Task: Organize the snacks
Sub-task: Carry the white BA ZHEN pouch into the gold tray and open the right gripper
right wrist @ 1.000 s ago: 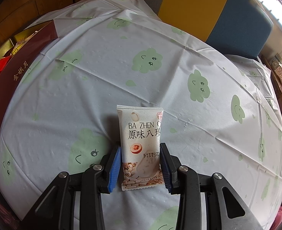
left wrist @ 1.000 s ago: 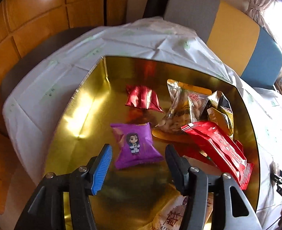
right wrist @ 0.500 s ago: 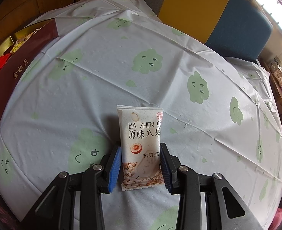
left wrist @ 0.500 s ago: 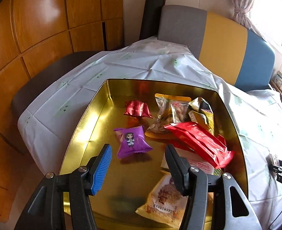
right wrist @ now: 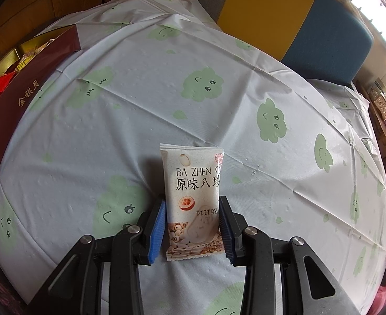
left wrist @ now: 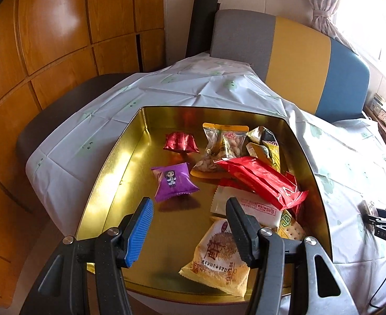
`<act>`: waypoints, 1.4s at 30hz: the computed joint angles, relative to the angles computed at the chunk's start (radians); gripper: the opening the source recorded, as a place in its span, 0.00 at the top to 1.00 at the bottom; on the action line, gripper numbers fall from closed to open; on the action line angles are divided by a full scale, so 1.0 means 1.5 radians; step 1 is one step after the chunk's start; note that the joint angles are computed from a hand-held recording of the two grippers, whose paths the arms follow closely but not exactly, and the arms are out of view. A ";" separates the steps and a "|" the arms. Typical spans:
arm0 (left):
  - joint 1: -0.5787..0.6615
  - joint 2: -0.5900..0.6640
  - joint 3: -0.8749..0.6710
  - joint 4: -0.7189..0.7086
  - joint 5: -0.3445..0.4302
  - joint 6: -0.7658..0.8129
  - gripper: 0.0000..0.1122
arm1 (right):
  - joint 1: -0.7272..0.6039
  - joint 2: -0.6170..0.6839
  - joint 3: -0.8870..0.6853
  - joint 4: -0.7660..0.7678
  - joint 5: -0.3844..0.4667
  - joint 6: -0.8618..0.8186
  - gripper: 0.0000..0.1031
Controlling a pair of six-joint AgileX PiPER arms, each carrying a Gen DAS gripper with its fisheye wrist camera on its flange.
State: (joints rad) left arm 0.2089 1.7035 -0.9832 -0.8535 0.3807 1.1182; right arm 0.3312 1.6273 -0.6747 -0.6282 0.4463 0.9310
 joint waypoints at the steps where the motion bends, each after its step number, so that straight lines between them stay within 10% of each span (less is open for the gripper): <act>1: 0.002 -0.001 0.002 -0.002 0.001 0.003 0.48 | 0.000 0.000 0.001 -0.001 -0.001 0.001 0.64; 25: 0.114 0.024 -0.024 -0.048 0.043 0.040 0.48 | 0.122 -0.026 -0.216 0.152 0.093 -0.095 0.67; 33: 0.141 0.034 -0.034 -0.068 0.047 0.055 0.48 | 0.238 0.136 -0.499 0.284 0.098 -0.233 0.67; 42: 0.156 0.051 -0.041 -0.067 0.058 0.056 0.48 | 0.276 0.411 -0.862 0.366 0.255 -0.292 0.66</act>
State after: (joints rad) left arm 0.4424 1.7794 -1.0450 -0.9542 0.4670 1.2026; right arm 0.7451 2.2434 -1.9670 -0.0794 0.8290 0.4936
